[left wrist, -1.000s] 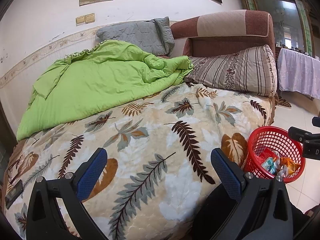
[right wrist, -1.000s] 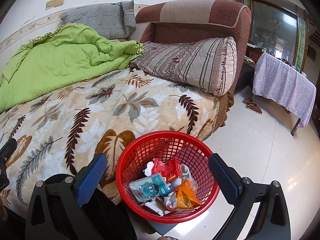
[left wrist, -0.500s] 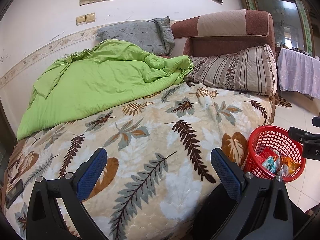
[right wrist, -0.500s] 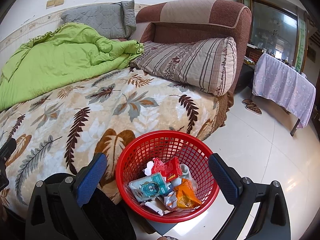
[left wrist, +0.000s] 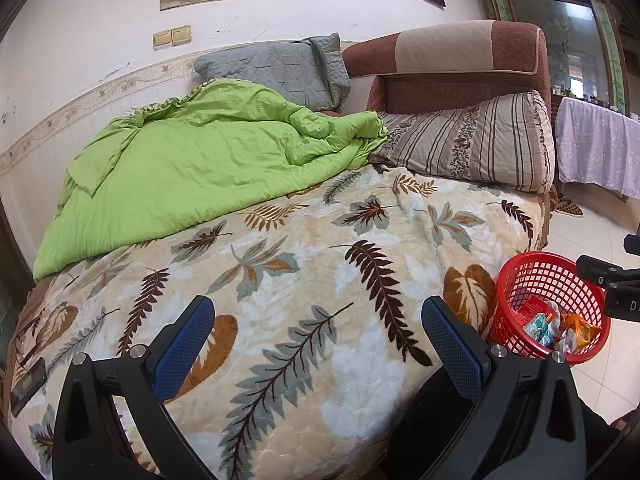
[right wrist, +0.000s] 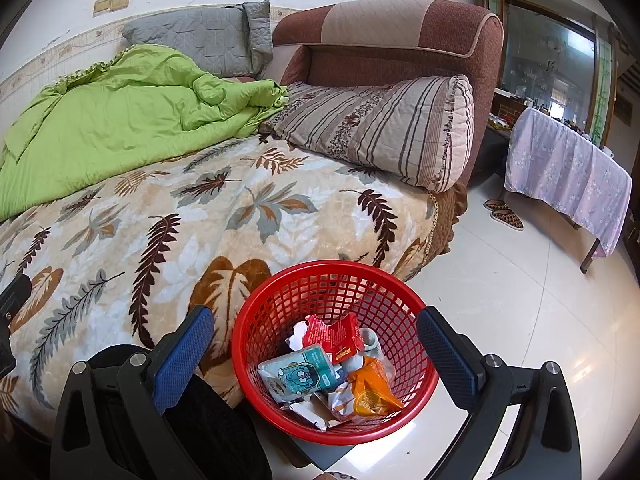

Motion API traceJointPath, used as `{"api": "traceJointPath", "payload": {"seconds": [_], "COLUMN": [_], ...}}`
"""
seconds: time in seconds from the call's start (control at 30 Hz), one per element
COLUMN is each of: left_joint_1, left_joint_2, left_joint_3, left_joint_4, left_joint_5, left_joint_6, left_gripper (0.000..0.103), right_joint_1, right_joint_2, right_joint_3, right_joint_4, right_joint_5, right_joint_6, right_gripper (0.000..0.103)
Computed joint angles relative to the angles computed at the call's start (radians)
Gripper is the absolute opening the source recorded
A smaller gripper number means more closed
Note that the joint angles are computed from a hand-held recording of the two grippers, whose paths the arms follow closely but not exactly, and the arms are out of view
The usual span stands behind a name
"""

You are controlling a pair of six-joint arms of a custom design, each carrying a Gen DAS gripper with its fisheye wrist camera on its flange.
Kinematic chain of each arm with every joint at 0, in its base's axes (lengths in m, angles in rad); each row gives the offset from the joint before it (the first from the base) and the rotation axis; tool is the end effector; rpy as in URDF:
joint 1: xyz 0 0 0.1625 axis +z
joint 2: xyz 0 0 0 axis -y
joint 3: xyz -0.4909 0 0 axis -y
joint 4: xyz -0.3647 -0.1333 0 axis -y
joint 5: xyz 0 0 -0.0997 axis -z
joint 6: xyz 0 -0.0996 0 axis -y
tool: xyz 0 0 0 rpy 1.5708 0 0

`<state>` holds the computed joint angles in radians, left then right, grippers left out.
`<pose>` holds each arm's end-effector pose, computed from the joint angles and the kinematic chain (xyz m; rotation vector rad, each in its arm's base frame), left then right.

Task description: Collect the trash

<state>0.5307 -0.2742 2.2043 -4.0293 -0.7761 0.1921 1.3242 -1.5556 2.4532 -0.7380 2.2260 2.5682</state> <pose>-0.2981 -0.4119 -0.0560 1.1811 2.1464 -1.0205 -0.0021 -0.3057 0.2572 -0.2173 -1.8264 1.1410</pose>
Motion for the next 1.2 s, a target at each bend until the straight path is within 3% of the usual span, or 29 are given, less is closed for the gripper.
{"api": "traceJointPath", "payload": {"seconds": [1.2], "left_joint_1": [0.001], "left_joint_2": [0.006], "left_joint_3": [0.006], "left_joint_4": [-0.023], "left_joint_5": [0.000], "left_joint_6": [0.008], "left_gripper": [0.103], "right_joint_1": [-0.005], "right_joint_2": [0.004], "right_joint_3": [0.001], "right_joint_4": [0.001], "right_joint_5": [-0.003], "right_joint_6": [0.003], "right_gripper": [0.102]}}
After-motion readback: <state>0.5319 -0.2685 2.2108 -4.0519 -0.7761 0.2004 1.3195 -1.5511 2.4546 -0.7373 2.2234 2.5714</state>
